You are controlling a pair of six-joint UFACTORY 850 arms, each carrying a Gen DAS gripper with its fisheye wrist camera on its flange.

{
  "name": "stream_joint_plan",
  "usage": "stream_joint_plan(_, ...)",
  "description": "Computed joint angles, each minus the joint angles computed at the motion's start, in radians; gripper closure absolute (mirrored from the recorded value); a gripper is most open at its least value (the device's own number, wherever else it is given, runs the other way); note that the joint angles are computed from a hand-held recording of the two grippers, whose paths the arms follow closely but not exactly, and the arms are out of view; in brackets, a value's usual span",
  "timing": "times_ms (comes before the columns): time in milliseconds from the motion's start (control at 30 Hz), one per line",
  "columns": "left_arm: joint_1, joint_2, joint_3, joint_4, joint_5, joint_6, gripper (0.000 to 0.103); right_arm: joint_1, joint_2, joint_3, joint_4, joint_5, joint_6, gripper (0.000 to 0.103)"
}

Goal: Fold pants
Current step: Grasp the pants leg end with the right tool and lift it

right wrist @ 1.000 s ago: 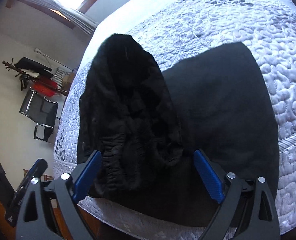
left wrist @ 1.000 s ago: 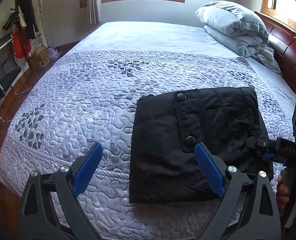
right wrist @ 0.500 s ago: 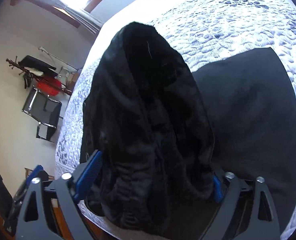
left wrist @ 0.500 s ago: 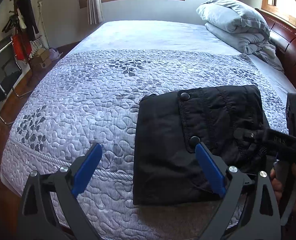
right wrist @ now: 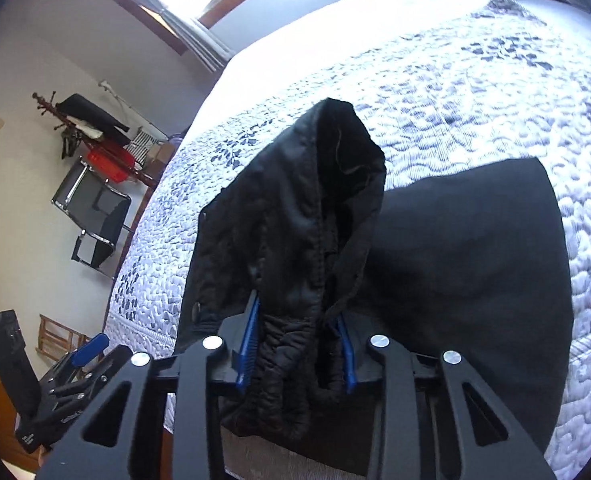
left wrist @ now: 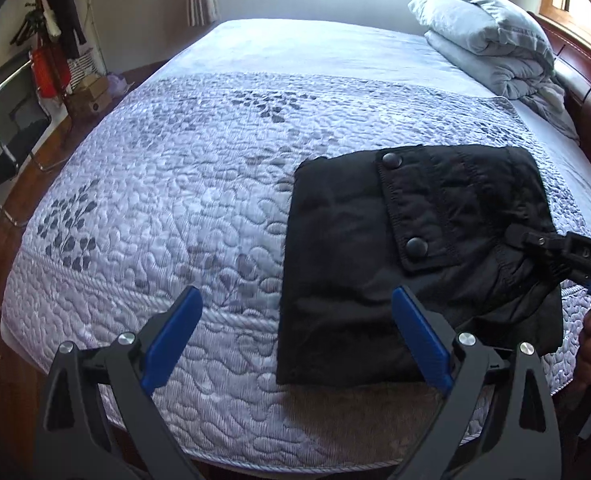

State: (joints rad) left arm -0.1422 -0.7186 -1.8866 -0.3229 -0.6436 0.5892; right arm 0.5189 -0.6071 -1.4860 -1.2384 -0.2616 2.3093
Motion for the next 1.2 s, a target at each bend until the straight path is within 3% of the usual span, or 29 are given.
stream_joint_plan(200, 0.013, -0.012, -0.011, 0.057, -0.011, -0.070, 0.008, -0.004, 0.018, 0.017, -0.041, 0.009, 0.036, 0.071)
stream_joint_plan(600, 0.048, -0.011, -0.022, 0.025, -0.032, -0.105, 0.008, -0.003, 0.018, -0.033, -0.126, 0.059, 0.089, 0.076)
stream_joint_plan(933, 0.078, -0.006, -0.023, -0.029, -0.052, -0.099, 0.008, 0.007, -0.010, -0.154, 0.166, 0.069, -0.277, 0.076)
stream_joint_plan(1200, 0.107, -0.007, -0.029, -0.057, -0.064, -0.122, 0.008, 0.014, -0.012, -0.211, 0.257, 0.085, -0.400, 0.077)
